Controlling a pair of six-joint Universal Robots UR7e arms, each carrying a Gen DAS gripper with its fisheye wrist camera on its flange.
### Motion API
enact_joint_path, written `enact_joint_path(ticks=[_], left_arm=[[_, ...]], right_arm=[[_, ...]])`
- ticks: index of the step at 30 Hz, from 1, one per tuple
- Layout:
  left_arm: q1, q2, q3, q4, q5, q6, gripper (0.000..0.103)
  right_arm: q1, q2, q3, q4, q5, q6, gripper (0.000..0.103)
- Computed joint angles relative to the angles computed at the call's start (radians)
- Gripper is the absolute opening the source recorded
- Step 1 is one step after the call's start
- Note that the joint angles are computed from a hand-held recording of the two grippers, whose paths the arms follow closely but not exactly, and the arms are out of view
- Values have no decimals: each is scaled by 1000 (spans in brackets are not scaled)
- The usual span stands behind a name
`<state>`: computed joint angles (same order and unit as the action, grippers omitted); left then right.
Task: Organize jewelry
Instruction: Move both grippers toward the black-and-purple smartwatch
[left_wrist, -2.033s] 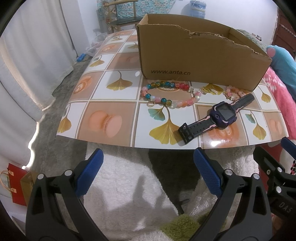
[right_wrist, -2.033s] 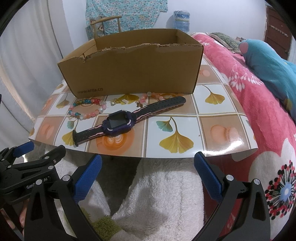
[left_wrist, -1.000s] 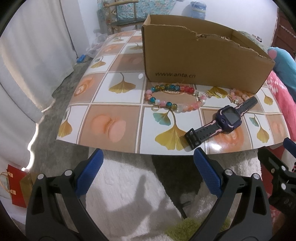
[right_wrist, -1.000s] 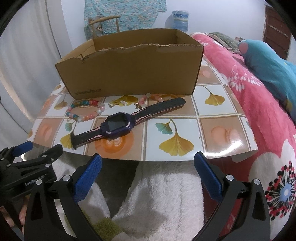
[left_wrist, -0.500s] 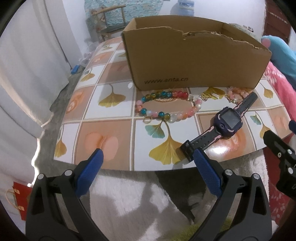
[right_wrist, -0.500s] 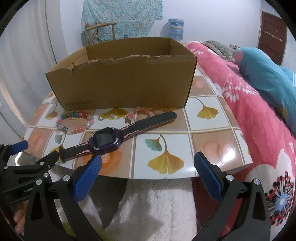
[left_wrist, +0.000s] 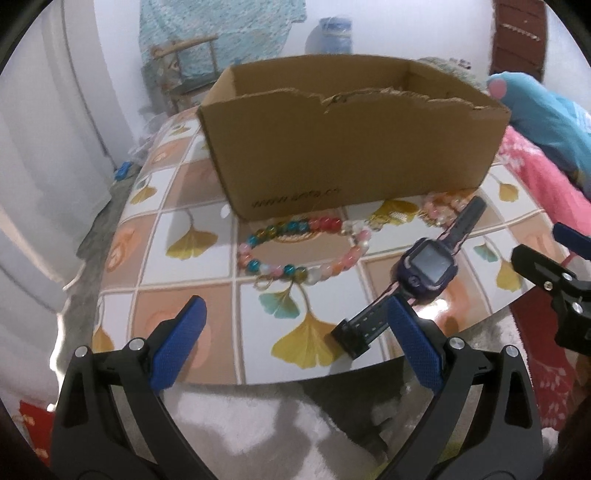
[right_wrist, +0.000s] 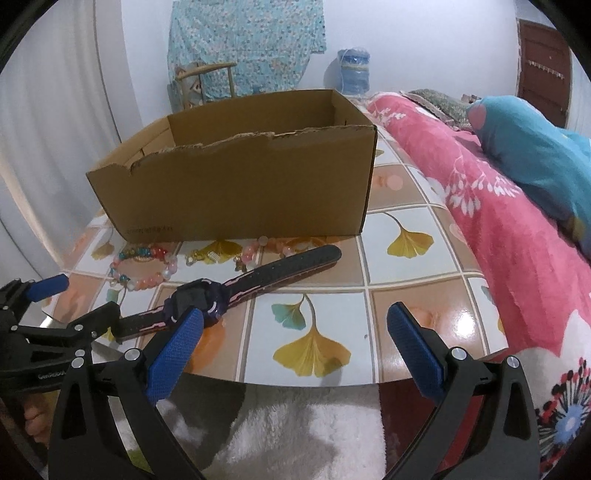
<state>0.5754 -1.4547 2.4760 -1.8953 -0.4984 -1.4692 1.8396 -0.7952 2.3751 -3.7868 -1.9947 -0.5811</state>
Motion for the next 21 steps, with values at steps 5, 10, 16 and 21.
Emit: enact_joint_path(ticks=[5, 10, 16, 21], left_arm=[[-9, 3, 75, -313, 34, 218, 94], [10, 33, 108, -617, -15, 425, 94], [-1, 61, 125, -727, -7, 490, 94], [-14, 81, 125, -754, 2, 551, 94]], right_arm=[[-30, -26, -3, 64, 48, 35, 97], [-46, -43, -13, 124, 65, 68, 97], [-48, -56, -18, 152, 69, 80, 97], [-62, -84, -21, 205, 97, 96, 97]])
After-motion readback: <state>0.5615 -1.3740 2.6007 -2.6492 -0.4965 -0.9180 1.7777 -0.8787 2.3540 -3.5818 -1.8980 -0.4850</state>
